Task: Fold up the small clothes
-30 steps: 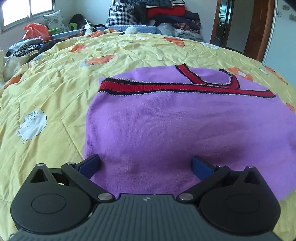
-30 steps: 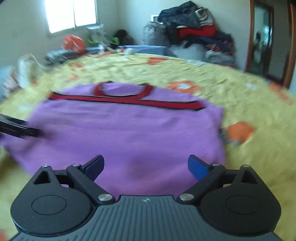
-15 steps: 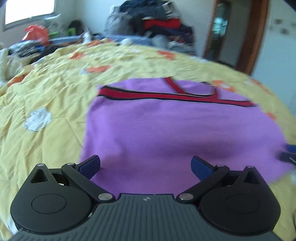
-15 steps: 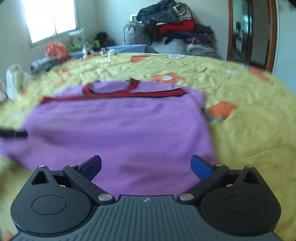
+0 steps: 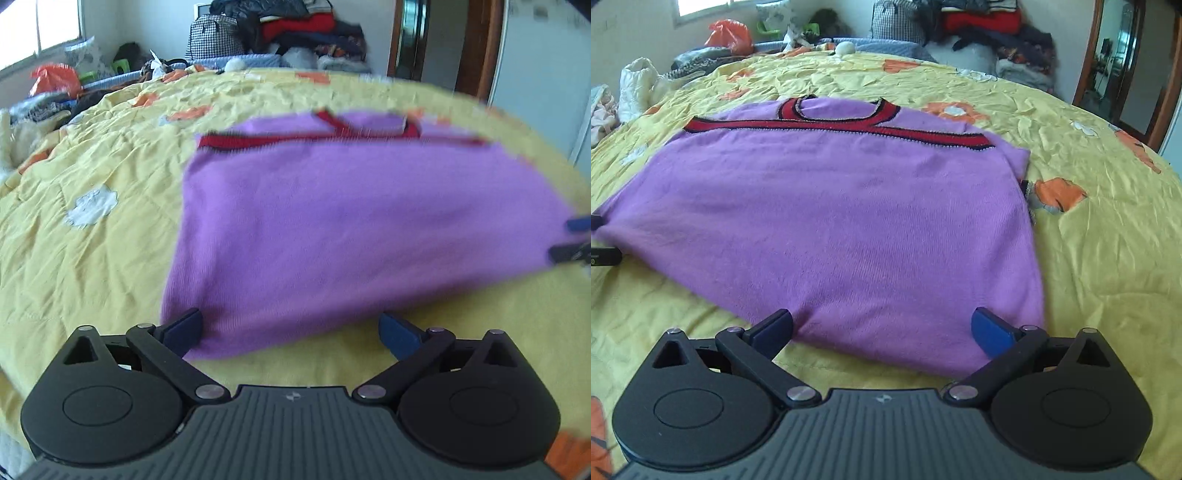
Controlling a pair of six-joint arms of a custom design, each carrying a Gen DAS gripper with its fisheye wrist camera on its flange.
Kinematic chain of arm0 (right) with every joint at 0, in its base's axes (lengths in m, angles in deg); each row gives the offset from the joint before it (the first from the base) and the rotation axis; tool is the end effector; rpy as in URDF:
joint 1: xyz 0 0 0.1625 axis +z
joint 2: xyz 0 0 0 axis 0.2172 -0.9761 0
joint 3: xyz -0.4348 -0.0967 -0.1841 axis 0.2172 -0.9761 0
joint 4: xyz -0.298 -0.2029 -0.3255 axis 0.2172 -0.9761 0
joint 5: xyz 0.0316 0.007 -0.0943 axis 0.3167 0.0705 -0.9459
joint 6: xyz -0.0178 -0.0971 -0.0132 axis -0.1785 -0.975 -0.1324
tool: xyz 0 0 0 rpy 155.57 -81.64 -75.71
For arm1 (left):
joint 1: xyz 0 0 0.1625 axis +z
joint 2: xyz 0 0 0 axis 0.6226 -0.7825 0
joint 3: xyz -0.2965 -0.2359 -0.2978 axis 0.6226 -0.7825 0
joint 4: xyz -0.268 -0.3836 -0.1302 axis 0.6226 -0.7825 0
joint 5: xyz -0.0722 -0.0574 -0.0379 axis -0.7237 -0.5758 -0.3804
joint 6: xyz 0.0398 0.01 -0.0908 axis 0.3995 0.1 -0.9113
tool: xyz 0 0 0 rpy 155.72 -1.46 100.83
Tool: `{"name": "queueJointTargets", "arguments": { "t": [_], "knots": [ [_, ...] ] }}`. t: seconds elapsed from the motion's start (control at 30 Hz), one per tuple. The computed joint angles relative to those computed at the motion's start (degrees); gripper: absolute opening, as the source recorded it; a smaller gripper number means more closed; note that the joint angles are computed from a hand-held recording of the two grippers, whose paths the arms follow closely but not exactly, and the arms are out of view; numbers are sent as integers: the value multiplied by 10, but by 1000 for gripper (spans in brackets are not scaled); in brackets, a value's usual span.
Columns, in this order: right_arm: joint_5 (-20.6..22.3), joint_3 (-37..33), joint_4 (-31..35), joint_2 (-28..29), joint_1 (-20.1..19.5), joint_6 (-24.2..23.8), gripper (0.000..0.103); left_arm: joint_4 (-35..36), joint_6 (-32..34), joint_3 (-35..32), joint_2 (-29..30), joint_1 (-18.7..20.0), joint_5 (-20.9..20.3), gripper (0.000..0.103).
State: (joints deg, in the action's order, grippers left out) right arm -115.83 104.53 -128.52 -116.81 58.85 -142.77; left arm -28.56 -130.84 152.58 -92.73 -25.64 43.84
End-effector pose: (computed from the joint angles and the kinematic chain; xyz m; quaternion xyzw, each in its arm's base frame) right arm -0.0351 -0.5128 0.3643 0.4405 -0.8546 0.1797 0.2080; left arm -0.3460 -0.2980 -0.0134 0.0074 0.8220 -0.4094 0.3958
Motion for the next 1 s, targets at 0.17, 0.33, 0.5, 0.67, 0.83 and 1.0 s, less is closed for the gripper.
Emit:
{"name": "queueJointTargets", "arguments": {
  "t": [0.17,0.33,0.5,0.67,0.83,1.0],
  "knots": [
    [70,3,-159,76,40,65,103,4,5,-38,-1,66,110,103],
    [-25,-74,-145,192,97,162,103,-98,113,-87,31,172,136,103],
    [-43,-101,-195,224,84,127,103,-101,169,-81,23,197,132,103],
    [-40,-109,-187,218,70,134,103,-121,163,-55,-4,192,118,103],
    [-46,-73,-247,203,80,116,103,-98,129,-42,-18,173,105,103],
    [-33,-98,-219,208,57,150,103,-78,111,-32,-9,174,127,103]
  ]
}}
